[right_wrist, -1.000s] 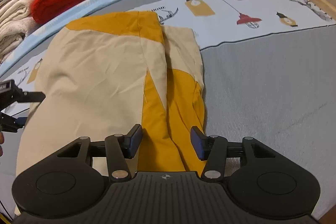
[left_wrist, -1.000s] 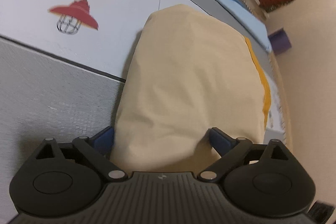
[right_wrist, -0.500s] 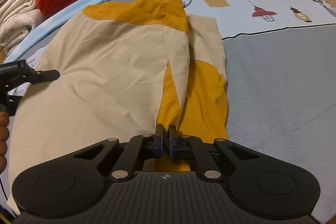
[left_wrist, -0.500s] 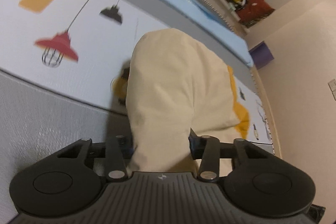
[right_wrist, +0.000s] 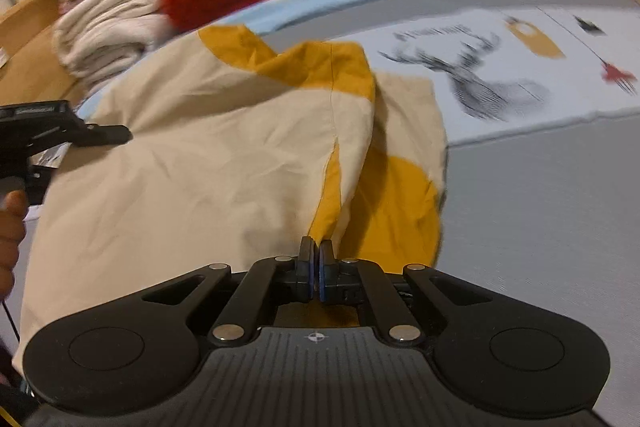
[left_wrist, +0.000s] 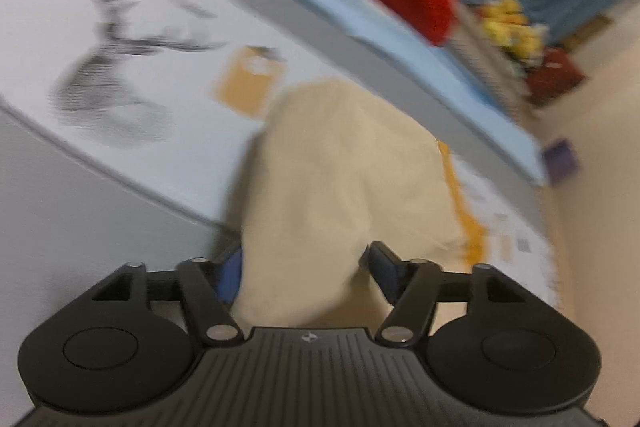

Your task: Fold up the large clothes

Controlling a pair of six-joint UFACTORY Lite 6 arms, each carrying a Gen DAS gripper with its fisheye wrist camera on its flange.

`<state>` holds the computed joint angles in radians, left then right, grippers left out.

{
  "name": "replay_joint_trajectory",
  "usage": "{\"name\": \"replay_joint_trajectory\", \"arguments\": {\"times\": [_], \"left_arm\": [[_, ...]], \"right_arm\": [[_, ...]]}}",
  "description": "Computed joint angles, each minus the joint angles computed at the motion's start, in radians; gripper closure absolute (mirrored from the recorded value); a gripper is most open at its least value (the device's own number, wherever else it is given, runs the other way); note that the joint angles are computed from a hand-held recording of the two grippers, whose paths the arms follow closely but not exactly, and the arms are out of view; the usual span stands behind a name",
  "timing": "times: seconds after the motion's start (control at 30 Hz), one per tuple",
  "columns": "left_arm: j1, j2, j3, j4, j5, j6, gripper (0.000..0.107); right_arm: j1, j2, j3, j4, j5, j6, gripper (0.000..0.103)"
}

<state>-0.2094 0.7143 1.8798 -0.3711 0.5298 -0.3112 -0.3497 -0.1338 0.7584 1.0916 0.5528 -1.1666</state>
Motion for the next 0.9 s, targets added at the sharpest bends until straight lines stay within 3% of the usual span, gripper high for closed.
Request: {"name": "replay_joint_trajectory", "arguments": {"times": [0.07, 0.17, 0.23, 0.3, 0.33, 0.37, 0.43, 0.47, 0.6, 0.73, 0.8, 0.9], "left_arm": [[0.036, -0.086, -0.096, 0.086, -0.014, -0.024, 0.036], [0.061, -0.238, -0.225, -0.071, -0.034, 0.224, 0.038], [0.049, -0.311, -0.289, -0.193, 0.008, 0.434, 0.038], [0.001, -0.322, -0.298, -0.176, 0.116, 0.559, 0.039], [-0.044, -0.312, -0.316, -0.105, 0.135, 0.564, 0.044], [-0.092, -0.304, -0.358, 0.0, 0.113, 0.549, 0.04], [-0.167, -0.35, -0.468, 0.184, 0.009, 0.52, 0.04], [-0.183, -0.386, -0.498, 0.221, -0.018, 0.507, 0.046], [-0.185, -0.531, -0.587, 0.135, -0.002, 0.518, 0.051], [-0.268, -0.514, -0.638, 0.476, 0.04, 0.257, 0.035], [-0.332, -0.598, -0.662, 0.649, 0.057, 0.048, 0.035], [-0.428, -0.781, -0.726, 0.88, 0.075, -0.266, 0.017]], "right_arm": [[0.008, 0.011, 0.005, -0.039, 0.008, 0.043, 0.102], [0.019, -0.002, 0.004, -0.056, 0.001, 0.044, 0.103], [0.01, 0.016, 0.016, -0.062, 0.01, 0.06, 0.103], [0.0, 0.02, 0.022, -0.049, 0.018, 0.04, 0.103], [0.006, 0.01, 0.012, -0.044, 0.012, 0.036, 0.103], [0.006, 0.007, 0.009, -0.038, 0.01, 0.03, 0.103], [0.006, -0.006, -0.004, -0.023, 0.0, 0.013, 0.103], [0.009, -0.024, -0.017, -0.021, -0.005, 0.011, 0.103], [0.019, -0.077, -0.045, -0.006, -0.034, -0.007, 0.102], [0.038, -0.099, -0.051, -0.024, -0.076, -0.006, 0.102], [0.098, -0.155, -0.067, -0.135, -0.189, 0.073, 0.101], [0.114, -0.309, -0.099, -0.176, -0.255, 0.076, 0.101]]}}
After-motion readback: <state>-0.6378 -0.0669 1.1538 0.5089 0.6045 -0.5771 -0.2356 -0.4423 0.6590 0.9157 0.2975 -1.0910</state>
